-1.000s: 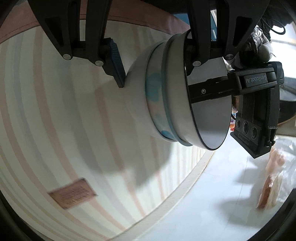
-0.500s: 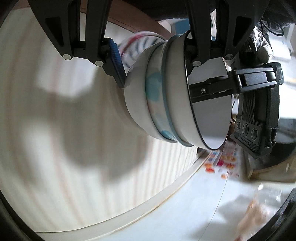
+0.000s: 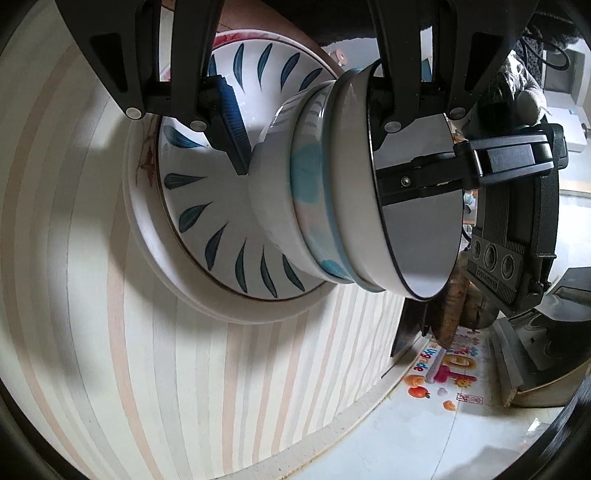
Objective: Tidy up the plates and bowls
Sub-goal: 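Carry the bowl stack onto the plate stack and open both tools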
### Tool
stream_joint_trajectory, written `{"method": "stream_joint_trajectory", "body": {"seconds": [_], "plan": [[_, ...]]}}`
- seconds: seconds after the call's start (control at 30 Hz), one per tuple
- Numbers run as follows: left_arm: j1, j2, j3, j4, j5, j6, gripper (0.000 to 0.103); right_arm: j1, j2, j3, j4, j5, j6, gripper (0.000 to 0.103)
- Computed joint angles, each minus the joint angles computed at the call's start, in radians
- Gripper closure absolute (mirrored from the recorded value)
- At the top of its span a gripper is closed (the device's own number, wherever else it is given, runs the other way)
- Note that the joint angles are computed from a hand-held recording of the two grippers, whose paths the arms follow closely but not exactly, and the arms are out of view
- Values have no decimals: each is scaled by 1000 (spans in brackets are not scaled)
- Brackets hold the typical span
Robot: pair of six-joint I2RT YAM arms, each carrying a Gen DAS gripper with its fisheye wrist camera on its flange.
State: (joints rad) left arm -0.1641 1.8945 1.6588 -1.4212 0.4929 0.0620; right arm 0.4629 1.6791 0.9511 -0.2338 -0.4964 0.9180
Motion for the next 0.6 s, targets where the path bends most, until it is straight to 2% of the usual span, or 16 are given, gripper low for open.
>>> {"method": "stream_joint_trajectory", "body": {"seconds": [0.13,0.47,0.6], "plan": [[-17,12,8,7,10,-13,39,6,56,56,-9,17,-4,51],[-33,38,33,-6,15,-1,39,9,33,67,-76,26,21,51],[-62,4,39,10,-70,-2,40,20,32,104,-139,57,11,51]]}}
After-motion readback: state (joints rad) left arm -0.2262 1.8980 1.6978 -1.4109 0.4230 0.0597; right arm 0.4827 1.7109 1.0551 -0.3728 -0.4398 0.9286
